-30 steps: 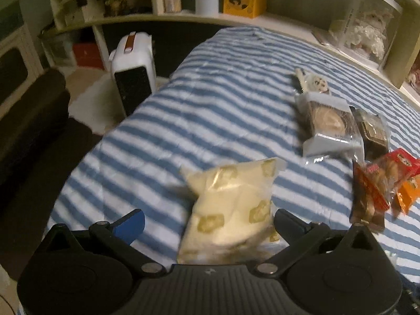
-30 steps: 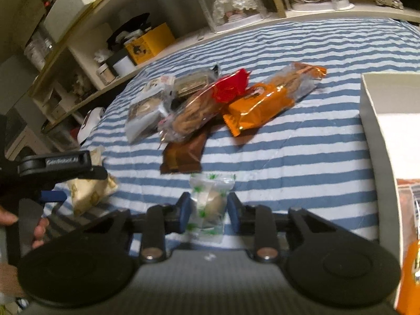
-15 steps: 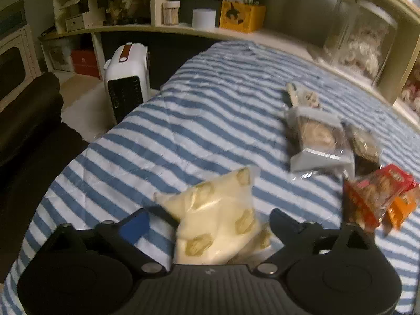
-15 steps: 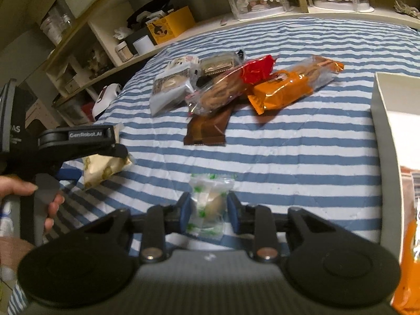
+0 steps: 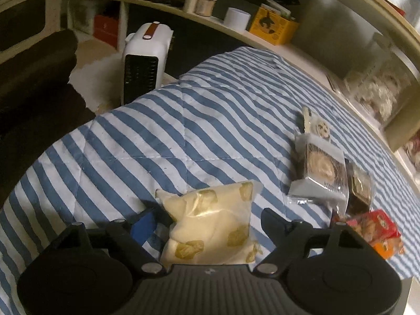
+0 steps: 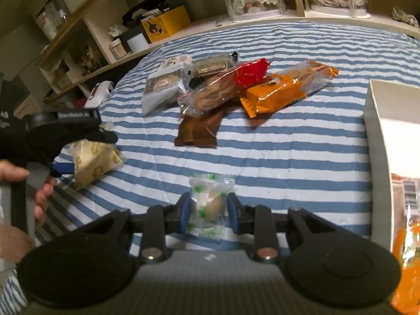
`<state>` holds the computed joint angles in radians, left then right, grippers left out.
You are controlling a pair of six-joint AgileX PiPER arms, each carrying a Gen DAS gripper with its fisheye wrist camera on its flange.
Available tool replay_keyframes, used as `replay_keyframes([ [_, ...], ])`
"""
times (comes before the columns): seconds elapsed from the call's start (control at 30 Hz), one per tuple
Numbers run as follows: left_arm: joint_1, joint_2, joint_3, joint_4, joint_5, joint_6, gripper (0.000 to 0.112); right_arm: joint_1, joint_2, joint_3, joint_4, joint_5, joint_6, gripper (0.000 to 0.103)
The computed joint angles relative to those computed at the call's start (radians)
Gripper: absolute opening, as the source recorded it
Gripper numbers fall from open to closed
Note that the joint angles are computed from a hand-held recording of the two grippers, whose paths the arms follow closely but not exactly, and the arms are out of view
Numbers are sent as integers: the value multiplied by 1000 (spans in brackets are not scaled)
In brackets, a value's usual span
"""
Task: Organize snacks
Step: 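Grasp the cream chip bag with the left gripper while the right grasps a green-dotted candy, then carry both snacks into the white tray and open both grippers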
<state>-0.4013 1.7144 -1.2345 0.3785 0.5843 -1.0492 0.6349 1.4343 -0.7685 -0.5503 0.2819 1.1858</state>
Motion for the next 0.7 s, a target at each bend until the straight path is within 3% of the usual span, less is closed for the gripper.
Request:
replay_keyframes([
  [0.23,-35,11,0,96,19,-97,78,-18,4,-9,119,4,-78,38],
  [0.4,-46,9,-1,108,25,-53,65,-68,13,0,406,-54,-294,47],
  [0.47,-53,7,1,127,32,-46,57,-68,15,0,408,-56,-294,47],
  [0.57,-55,-7,17,140,18,-22,53,-57,17,-6,327,-39,-227,39],
  [0.7,-56,-44,36,121,10,28,48,-56,9,-9,322,-34,-229,37],
])
